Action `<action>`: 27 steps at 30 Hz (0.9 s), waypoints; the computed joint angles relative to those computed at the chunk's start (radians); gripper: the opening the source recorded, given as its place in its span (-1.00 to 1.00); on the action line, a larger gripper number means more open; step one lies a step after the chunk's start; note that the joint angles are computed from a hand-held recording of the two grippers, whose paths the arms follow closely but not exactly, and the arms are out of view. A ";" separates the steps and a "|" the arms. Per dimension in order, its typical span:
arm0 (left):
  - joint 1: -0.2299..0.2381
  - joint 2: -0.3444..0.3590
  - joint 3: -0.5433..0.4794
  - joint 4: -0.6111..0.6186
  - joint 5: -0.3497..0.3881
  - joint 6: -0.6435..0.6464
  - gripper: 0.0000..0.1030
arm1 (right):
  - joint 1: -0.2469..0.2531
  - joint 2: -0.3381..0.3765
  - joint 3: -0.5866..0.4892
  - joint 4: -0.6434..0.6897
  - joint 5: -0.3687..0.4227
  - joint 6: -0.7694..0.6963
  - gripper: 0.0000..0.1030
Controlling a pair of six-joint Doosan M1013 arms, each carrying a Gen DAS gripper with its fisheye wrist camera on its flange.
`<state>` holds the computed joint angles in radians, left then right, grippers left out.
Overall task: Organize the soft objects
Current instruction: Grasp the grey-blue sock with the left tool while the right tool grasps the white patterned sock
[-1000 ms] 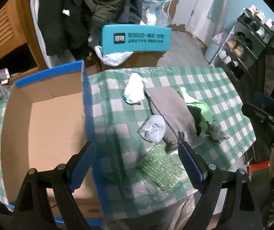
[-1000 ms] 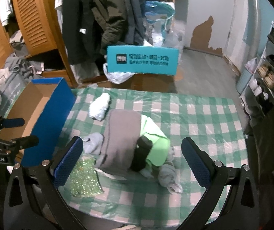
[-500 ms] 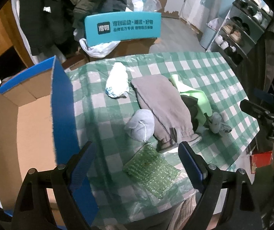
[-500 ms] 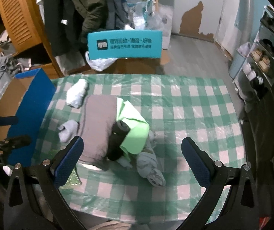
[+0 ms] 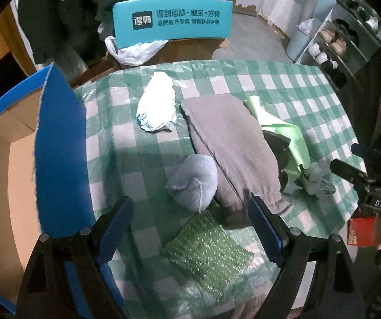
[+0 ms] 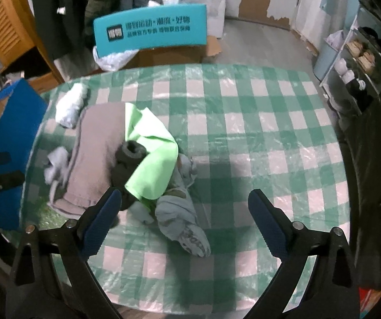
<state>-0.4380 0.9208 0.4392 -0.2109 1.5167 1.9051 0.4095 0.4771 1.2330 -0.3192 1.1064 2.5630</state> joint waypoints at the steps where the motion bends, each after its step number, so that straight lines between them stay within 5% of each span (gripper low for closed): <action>1: -0.001 0.002 -0.001 0.003 0.001 0.000 0.73 | -0.001 0.002 0.001 0.009 0.000 -0.009 0.86; 16: -0.019 0.072 -0.067 0.050 0.046 -0.015 0.64 | -0.010 0.029 0.014 0.104 0.006 -0.096 0.65; 22: -0.019 0.079 -0.061 0.046 0.053 -0.011 0.44 | -0.013 0.035 0.018 0.117 0.014 -0.111 0.51; 27: -0.011 0.103 -0.096 0.009 0.095 -0.029 -0.07 | -0.019 0.046 0.016 0.152 0.035 -0.133 0.08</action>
